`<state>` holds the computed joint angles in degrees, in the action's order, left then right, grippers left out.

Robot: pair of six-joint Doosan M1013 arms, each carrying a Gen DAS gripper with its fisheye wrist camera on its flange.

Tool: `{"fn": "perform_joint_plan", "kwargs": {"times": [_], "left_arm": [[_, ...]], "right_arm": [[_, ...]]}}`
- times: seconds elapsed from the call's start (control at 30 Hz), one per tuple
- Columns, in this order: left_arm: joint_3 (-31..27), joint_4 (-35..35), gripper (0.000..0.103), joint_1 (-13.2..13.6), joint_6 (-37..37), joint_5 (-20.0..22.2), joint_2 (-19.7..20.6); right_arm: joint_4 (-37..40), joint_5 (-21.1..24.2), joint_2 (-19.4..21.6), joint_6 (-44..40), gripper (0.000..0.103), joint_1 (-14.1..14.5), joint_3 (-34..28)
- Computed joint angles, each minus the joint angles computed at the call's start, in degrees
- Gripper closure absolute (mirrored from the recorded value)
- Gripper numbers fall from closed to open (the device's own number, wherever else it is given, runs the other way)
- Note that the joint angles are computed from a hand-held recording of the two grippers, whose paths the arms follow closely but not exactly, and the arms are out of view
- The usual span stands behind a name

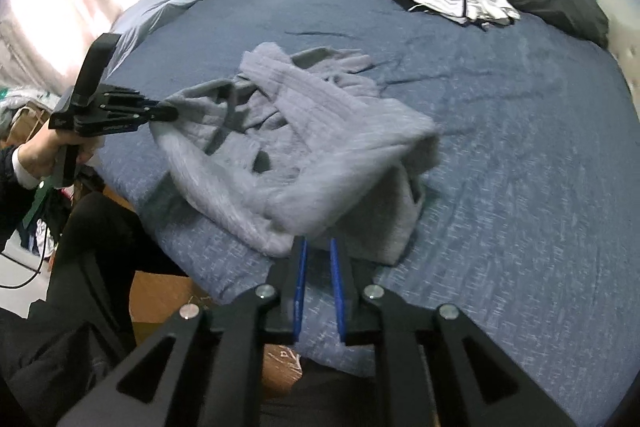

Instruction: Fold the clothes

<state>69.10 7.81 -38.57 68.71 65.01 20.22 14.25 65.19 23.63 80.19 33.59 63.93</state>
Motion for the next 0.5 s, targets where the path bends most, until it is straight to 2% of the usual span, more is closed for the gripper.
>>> {"fn": "perform_joint_plan", "kwargs": {"times": [0.13,0.37,0.43,0.5], "left_arm": [[-0.11,0.06,0.094,0.17,-0.24,0.14,0.21],[-0.19,0.76,0.094,-0.22,-0.60,0.63,0.01],[-0.09,0.75,0.094,-0.24,-0.76,0.59,-0.12],[0.04,0.73,0.094,-0.28,-0.92,0.50,-0.27]], "right_arm": [[0.00,-1.79,-0.53,1.55,0.091,-0.42,0.27],[3.45,-2.92,1.87,-0.77,0.091,0.70,-3.30],[3.97,-2.58,3.17,-0.91,0.091,1.11,-5.29],[4.17,-0.16,5.38,-0.66,0.091,1.63,-8.45]]}}
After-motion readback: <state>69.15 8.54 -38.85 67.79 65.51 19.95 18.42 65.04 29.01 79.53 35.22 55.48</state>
